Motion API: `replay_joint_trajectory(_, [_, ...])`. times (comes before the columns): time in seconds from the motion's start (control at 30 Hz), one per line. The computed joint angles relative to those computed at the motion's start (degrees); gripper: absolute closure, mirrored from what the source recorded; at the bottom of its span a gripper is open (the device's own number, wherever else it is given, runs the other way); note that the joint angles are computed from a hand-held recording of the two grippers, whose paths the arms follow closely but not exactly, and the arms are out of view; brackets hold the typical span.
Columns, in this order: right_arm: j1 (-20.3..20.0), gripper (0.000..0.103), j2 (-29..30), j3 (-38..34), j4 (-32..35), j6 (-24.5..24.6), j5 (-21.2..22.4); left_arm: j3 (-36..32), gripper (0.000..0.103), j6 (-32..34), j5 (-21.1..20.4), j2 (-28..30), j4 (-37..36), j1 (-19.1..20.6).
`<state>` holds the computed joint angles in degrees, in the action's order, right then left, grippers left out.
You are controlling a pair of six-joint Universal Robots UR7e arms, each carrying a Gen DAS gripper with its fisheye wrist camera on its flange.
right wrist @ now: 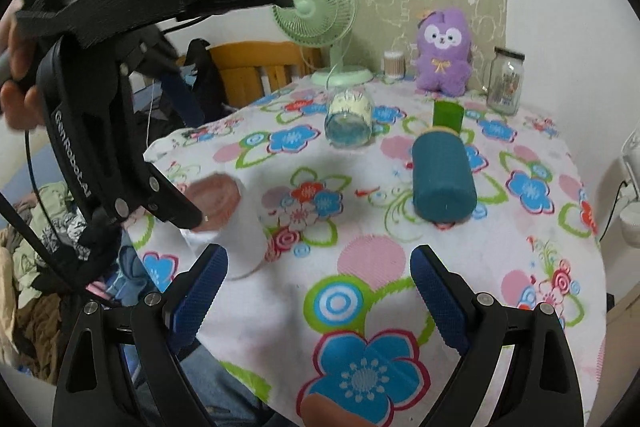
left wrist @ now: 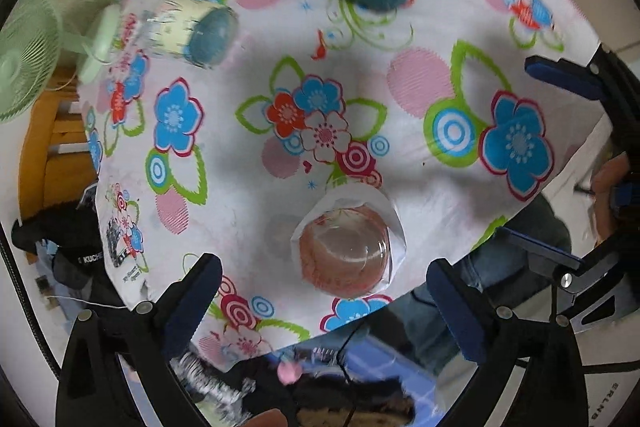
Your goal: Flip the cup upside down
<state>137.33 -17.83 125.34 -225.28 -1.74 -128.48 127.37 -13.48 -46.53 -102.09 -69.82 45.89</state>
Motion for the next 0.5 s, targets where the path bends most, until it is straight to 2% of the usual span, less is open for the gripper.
replay_joint_trajectory(0.1, [0.9,0.009,-0.4,-1.2,1.3,0.2,-1.7,1.4,0.000,2.8,-0.7,-5.2,-6.6,-0.2])
replay_joint_trajectory(0.2, [2.4,0.009,-0.9,-2.9,3.8,0.8,-5.3,3.4,0.000,6.1,-2.1,-10.7,-14.7,-0.5])
replay_joint_trajectory(0.33, [4.2,0.006,-1.2,-5.0,6.7,0.7,-10.0,8.0,0.000,10.0,-1.4,-17.9,-27.2,-1.6])
replay_joint_trajectory(0.43, [5.7,0.003,-1.0,-6.7,8.1,0.3,-13.8,12.2,0.000,12.6,1.8,-22.9,-36.9,-3.5])
replay_joint_trajectory(0.5, [6.1,0.003,-1.0,-7.3,8.8,0.4,-14.8,14.6,0.000,14.2,3.4,-25.4,-42.9,-4.3])
